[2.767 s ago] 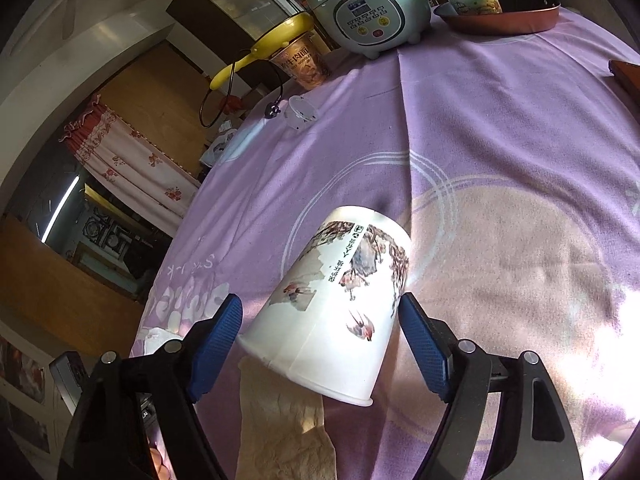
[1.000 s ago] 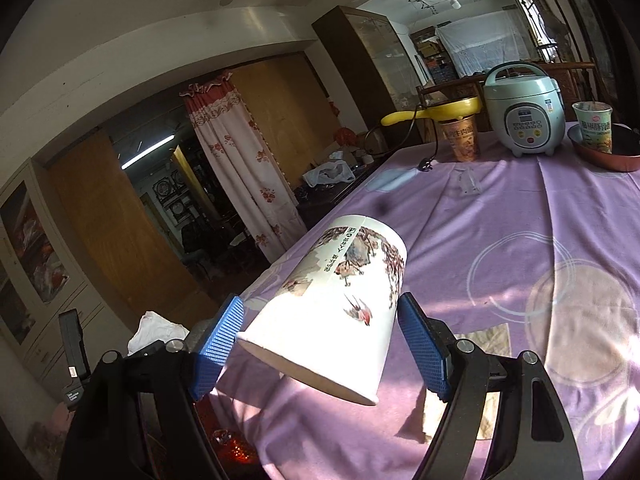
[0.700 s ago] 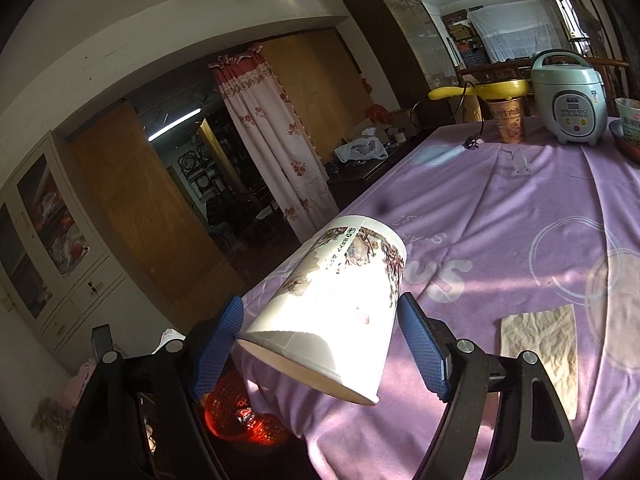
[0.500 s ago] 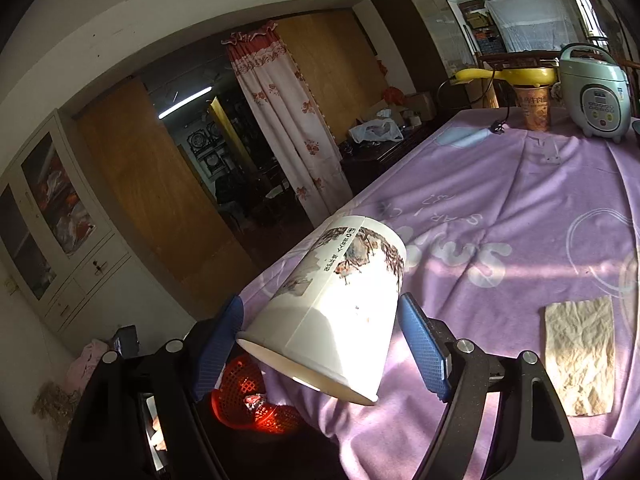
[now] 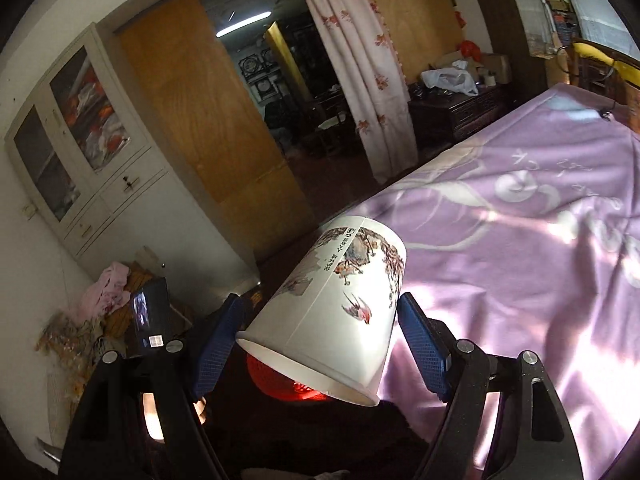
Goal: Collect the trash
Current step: 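Carry the tissue and paper cup to the red basket and release both, then bring both grippers back over the table toward the brown paper napkin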
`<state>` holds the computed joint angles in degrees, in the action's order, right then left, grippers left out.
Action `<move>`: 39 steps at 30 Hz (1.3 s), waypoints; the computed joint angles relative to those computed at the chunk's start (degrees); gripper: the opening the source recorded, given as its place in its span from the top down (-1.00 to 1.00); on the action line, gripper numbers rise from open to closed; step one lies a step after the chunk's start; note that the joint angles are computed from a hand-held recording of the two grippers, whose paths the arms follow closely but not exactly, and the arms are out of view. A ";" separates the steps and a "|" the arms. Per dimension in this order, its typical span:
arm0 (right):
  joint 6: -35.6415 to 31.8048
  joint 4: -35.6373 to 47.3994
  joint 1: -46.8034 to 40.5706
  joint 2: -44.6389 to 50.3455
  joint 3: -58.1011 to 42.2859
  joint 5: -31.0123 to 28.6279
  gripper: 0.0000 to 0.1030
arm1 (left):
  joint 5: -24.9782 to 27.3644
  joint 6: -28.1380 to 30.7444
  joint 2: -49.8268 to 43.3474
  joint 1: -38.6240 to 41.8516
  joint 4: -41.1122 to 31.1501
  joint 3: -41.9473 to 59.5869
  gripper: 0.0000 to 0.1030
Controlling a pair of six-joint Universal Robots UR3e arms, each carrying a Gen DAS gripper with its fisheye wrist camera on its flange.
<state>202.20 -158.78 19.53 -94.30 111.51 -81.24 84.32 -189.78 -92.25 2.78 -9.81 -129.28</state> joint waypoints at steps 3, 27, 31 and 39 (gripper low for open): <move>-0.63 1.08 3.46 9.21 -7.63 0.45 -0.52 | 1.02 0.41 1.05 1.83 1.37 -1.54 -0.70; 1.87 0.65 3.87 22.29 -16.94 2.68 -0.56 | 0.87 3.78 3.50 4.98 -1.35 -0.58 -0.75; 2.33 -2.02 1.08 14.19 -8.37 1.04 -0.56 | 0.65 3.74 3.95 2.01 -2.77 0.71 -0.76; -0.21 0.36 -10.74 -12.99 11.58 0.71 -0.57 | 1.47 2.32 3.96 -9.64 -7.83 7.89 -0.77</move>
